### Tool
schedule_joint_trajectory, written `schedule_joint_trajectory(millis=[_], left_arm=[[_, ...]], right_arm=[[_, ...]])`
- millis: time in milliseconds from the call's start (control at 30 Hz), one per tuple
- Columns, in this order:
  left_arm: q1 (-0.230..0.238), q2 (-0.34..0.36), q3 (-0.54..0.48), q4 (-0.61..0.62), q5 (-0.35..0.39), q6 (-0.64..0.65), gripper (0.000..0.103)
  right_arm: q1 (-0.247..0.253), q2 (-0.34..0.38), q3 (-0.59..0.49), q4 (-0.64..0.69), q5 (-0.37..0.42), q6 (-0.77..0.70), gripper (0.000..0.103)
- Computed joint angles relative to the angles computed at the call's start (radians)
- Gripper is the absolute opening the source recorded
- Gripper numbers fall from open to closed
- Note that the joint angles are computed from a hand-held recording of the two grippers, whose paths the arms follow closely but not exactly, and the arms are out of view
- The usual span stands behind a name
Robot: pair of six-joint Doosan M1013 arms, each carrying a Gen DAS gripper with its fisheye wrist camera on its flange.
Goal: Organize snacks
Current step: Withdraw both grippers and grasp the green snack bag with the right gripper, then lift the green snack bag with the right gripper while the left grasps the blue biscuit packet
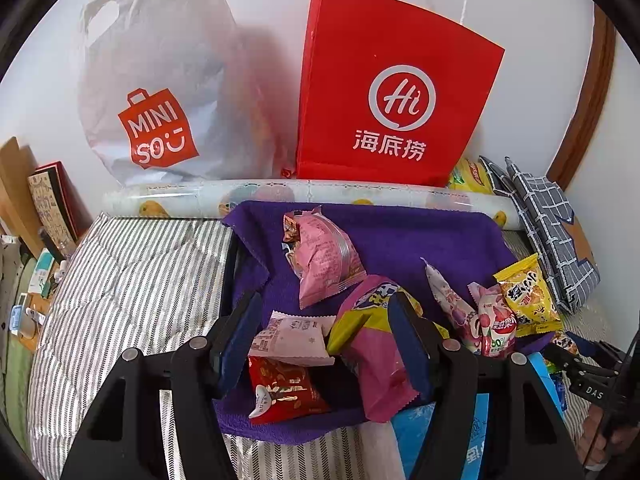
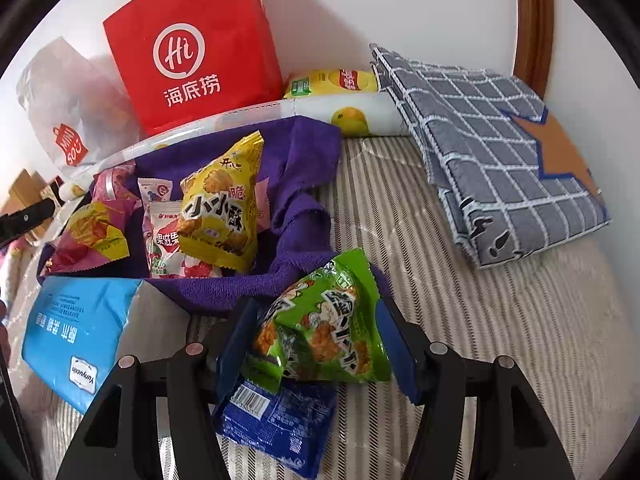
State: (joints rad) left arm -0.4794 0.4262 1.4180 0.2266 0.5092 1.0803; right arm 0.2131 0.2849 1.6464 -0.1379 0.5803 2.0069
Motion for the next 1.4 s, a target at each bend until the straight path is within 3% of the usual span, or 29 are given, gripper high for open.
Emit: schedule_joint_trajectory(millis=[100, 300, 567, 733, 867, 1100, 1300, 1400], left_arm=[[-0.004, 0.0, 0.0, 0.008, 0.001, 0.002, 0.065], [-0.007, 0.0, 0.001, 0.031, 0.001, -0.012, 0.065], [-0.01, -0.018, 0.017, 0.003, -0.018, 0.015, 0.065], [-0.027, -0.048, 0.051, -0.05, -0.048, 0.092, 0.065], [-0.049, -0.08, 0.087, -0.097, -0.056, 0.145, 0.065], [-0.1, -0.128, 0.144, -0.065, -0.061, 0.16, 0.065], [-0.134, -0.152, 0.178, -0.175, -0.06, 0.298, 0.065], [-0.153, -0.155, 0.188, -0.286, -0.057, 0.448, 0.065]], right_arm=[[-0.002, 0.013, -0.011, 0.045, 0.027, -0.067, 0.063], [0.022, 0.002, -0.005, -0.035, 0.053, -0.048, 0.055], [0.06, -0.059, 0.053, -0.047, 0.076, 0.021, 0.054], [0.105, -0.109, 0.106, -0.082, 0.054, 0.068, 0.052], [0.104, -0.14, 0.126, -0.052, 0.007, 0.073, 0.051], [0.105, -0.191, 0.142, -0.123, -0.025, 0.149, 0.051], [0.101, -0.249, 0.187, -0.246, -0.026, 0.268, 0.051], [0.091, -0.273, 0.216, -0.278, -0.019, 0.308, 0.051]])
